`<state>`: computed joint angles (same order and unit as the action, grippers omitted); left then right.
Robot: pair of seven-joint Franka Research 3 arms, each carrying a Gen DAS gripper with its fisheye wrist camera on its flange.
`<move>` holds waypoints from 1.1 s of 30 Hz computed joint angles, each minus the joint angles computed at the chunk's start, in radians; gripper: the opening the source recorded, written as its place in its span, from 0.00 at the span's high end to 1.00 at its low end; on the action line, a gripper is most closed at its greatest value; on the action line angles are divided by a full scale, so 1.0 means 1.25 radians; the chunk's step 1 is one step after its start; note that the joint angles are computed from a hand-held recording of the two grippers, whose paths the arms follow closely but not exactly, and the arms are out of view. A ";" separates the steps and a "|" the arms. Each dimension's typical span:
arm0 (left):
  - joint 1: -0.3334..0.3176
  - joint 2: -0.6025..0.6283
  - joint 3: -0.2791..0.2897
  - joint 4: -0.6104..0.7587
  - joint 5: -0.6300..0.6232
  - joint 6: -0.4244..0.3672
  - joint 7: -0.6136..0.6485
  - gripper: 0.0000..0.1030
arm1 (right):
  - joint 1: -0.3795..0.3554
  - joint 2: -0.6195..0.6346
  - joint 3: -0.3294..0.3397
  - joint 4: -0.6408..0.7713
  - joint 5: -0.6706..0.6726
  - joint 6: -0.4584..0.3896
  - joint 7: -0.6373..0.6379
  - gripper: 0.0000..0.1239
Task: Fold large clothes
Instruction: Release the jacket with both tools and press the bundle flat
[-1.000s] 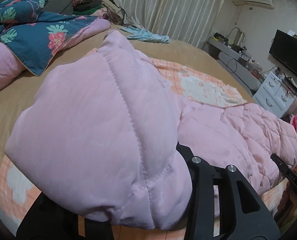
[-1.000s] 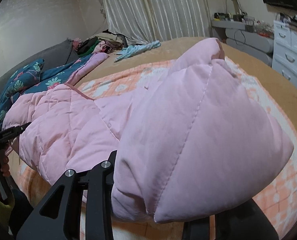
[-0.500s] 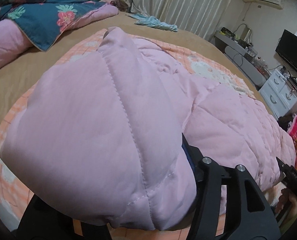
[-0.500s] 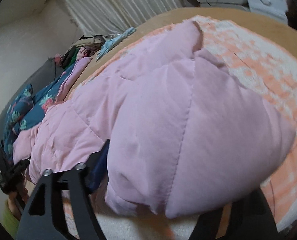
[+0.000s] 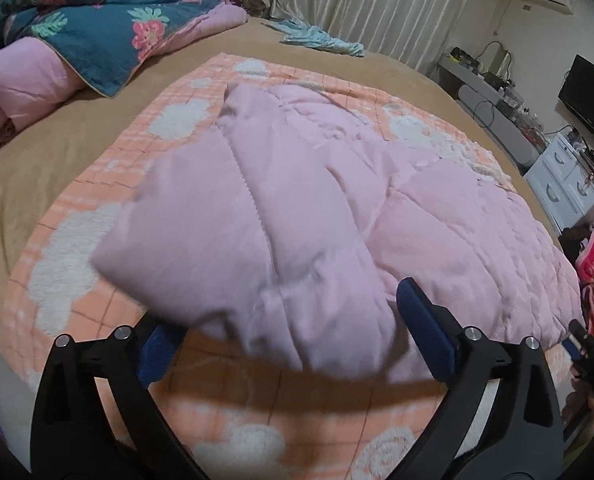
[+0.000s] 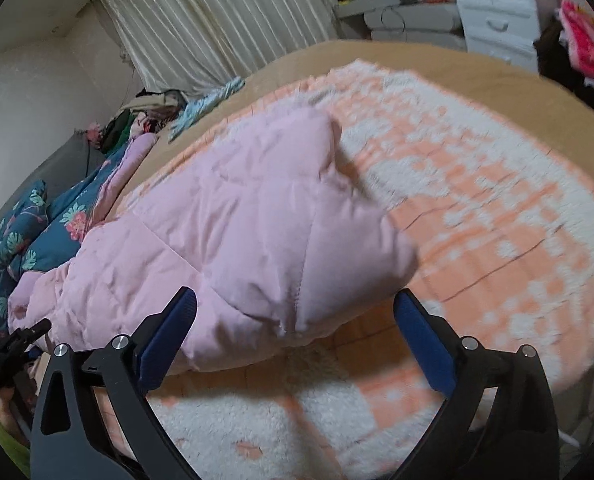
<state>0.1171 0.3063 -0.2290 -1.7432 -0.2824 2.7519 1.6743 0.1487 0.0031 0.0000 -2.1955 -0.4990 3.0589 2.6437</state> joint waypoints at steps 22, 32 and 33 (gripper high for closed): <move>-0.070 -0.207 0.026 -0.173 -0.211 0.115 0.241 0.09 | -0.131 -0.188 0.209 -0.016 -0.302 -0.094 0.119 0.20; -0.151 -0.271 0.065 -0.252 -0.381 0.156 0.412 0.09 | -0.094 -0.203 0.242 -0.004 -0.391 -0.163 0.164 0.20; -0.159 -0.275 0.070 -0.258 -0.395 0.158 0.428 0.09 | -0.090 -0.203 0.243 -0.004 -0.405 -0.169 0.179 0.20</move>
